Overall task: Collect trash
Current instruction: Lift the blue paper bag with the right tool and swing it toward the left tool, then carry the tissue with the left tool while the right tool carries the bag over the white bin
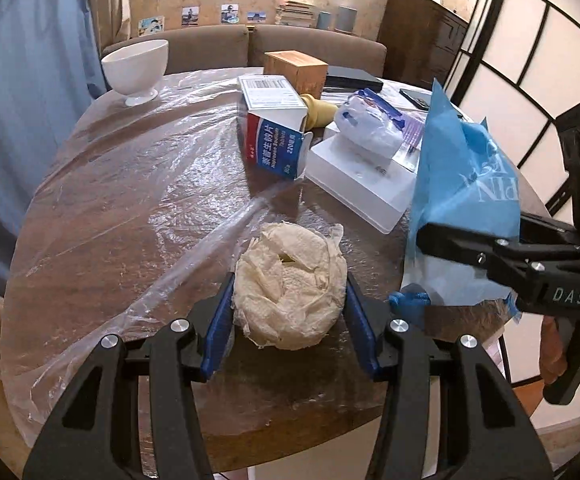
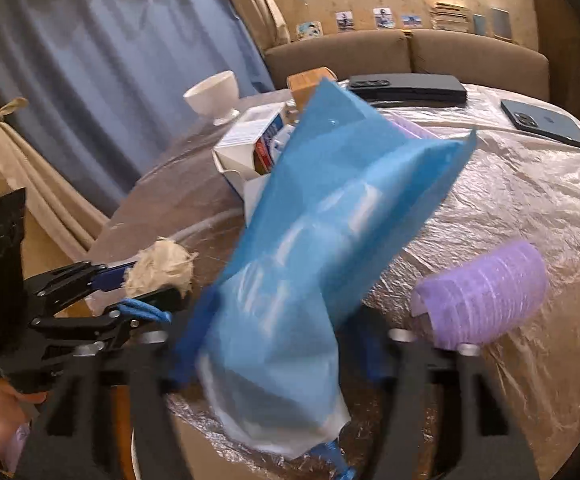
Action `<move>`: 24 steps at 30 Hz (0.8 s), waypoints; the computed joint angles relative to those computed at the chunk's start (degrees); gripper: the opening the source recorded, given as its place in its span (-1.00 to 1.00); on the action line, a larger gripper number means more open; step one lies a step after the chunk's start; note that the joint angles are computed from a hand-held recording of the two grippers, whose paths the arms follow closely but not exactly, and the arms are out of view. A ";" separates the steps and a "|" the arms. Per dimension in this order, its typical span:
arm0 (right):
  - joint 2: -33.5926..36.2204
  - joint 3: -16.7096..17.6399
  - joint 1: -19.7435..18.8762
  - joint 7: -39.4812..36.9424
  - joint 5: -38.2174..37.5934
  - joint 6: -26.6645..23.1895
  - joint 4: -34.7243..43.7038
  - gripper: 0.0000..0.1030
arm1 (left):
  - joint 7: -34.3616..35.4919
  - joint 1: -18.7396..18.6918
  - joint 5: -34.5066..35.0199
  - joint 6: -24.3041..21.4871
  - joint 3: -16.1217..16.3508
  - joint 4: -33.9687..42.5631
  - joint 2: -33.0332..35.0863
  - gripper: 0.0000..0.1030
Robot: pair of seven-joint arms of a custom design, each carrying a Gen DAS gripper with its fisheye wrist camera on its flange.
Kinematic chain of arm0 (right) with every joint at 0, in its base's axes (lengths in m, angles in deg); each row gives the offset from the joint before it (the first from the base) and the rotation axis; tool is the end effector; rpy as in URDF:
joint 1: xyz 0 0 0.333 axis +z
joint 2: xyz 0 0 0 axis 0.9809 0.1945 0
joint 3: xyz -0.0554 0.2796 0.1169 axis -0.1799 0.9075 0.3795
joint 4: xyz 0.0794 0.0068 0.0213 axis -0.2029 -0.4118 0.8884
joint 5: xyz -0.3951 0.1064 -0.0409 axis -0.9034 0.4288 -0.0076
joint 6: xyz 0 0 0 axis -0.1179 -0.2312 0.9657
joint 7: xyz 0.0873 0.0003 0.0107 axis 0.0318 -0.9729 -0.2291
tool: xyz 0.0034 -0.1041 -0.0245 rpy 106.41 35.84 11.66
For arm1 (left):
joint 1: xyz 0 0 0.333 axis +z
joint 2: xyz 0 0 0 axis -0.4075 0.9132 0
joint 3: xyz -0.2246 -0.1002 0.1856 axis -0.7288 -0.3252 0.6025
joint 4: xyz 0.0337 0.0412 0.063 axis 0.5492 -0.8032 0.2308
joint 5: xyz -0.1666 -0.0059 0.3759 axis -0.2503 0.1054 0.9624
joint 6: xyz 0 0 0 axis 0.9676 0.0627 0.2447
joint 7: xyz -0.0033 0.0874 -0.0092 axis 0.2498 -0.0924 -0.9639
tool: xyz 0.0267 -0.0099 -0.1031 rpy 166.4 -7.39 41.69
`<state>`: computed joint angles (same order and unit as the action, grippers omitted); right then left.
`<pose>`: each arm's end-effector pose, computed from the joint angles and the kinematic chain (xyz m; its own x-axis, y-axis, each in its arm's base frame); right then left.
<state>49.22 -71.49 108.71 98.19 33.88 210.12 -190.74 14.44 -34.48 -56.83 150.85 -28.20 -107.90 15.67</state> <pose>0.4348 0.2633 0.5015 0.6468 -0.6782 -0.3488 -0.7052 -0.3578 -0.6121 0.3863 -0.1593 0.5042 -0.0207 -0.9927 0.1187 -0.7976 -0.0552 -0.6006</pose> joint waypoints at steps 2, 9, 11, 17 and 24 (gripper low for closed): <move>-1.60 -0.55 0.50 -1.87 1.29 -0.70 -0.68 -0.18 | 0.90 0.02 0.80 0.06 -0.13 0.18 0.11 0.01; -6.63 -2.30 1.46 -5.51 4.94 -2.75 -2.86 -0.24 | 1.70 -0.02 0.10 1.40 0.81 0.05 -0.30 0.01; -7.92 -1.69 0.69 -2.13 3.98 -1.55 -3.73 -0.24 | 1.76 -0.07 -0.51 1.65 1.19 -0.07 -0.55 0.01; -12.66 -4.94 -0.13 -3.08 5.17 -5.68 -6.21 -0.25 | 2.53 0.17 -0.59 1.47 0.99 -0.24 -1.32 0.01; -15.71 -5.29 -0.55 -3.00 4.33 -7.85 -7.63 -0.25 | 1.77 0.28 -0.73 0.98 0.62 -0.91 -2.83 0.01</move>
